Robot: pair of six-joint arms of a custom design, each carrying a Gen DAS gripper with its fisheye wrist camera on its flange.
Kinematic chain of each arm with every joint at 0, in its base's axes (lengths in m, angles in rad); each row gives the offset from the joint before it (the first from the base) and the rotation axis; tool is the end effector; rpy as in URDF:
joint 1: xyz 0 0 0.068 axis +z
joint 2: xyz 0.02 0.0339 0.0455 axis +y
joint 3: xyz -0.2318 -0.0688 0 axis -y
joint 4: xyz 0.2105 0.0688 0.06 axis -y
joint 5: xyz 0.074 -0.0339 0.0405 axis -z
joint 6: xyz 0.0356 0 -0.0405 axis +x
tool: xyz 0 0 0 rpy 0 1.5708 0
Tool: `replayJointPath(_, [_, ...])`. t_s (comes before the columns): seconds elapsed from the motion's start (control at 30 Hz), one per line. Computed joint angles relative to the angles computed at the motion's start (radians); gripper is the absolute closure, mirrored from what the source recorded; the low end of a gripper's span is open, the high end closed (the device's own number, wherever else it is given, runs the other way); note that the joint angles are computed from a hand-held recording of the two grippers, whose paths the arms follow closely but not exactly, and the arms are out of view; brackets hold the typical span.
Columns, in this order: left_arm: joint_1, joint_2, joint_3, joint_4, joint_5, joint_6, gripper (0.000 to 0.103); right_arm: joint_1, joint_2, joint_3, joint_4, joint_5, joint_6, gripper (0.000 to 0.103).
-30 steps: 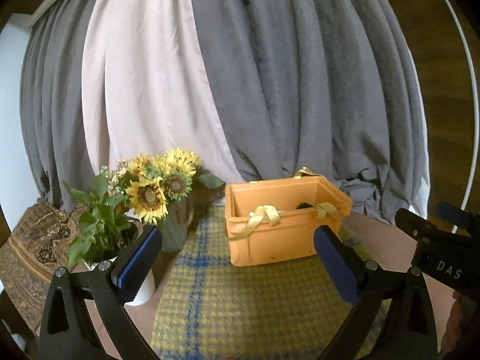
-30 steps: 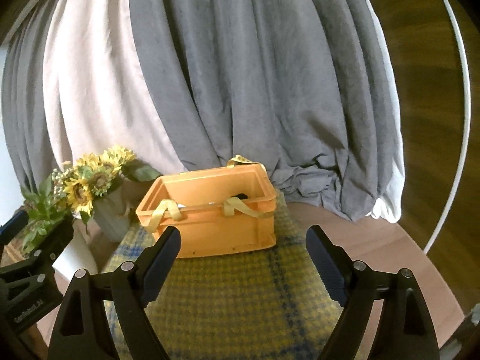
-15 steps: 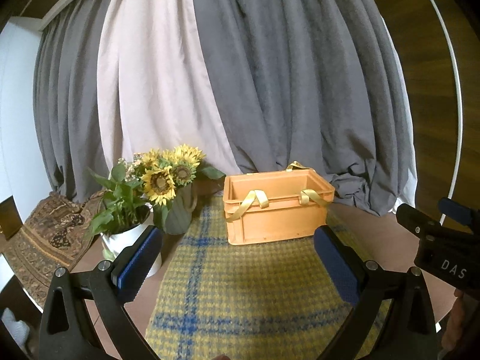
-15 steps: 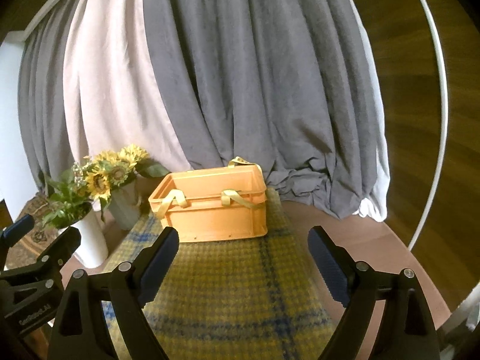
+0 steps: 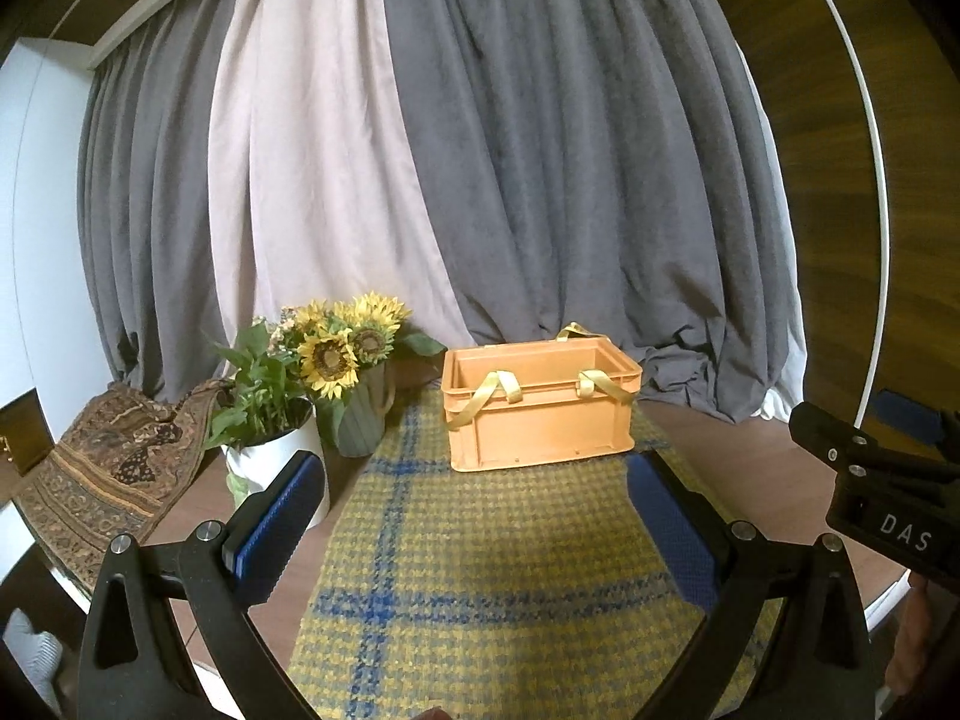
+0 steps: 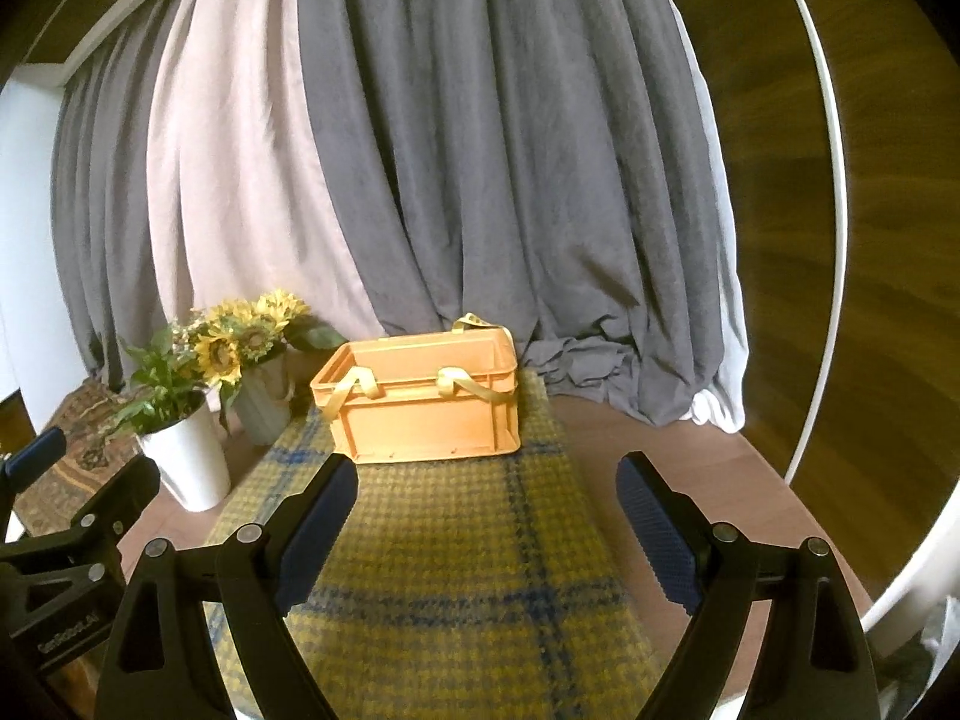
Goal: Organize soft objects
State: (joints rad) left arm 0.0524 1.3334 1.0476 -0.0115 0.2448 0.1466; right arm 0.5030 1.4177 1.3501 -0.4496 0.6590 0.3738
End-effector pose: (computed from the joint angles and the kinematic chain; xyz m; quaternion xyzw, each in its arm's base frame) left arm 0.2882 0.0065 0.3052 0.1101 0.7937 -0.0391 0.5970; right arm 0.2624 0.1195 0.3377 0.1095 0.8267 -0.0513 0.5495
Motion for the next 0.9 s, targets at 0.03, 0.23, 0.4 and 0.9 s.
replayJointPath(0.03, [0.005,-0.011,-0.008,-0.002,0.006,0.001,0.000,0.010,-0.011,-0.009,-0.001,0.010,0.003,0.014])
replayJointPath(0.23, [0.027,-0.063,-0.050,0.004,0.032,-0.008,0.000,0.052,-0.043,-0.025,-0.030,0.046,0.022,0.014])
replayJointPath(0.4, [0.037,-0.091,-0.063,-0.009,0.042,-0.003,0.000,0.080,-0.057,-0.031,-0.046,0.077,0.037,0.014])
replayJointPath(0.9, [0.029,-0.155,-0.094,-0.032,0.037,-0.001,0.000,0.112,-0.114,-0.066,-0.064,0.118,0.056,0.014])
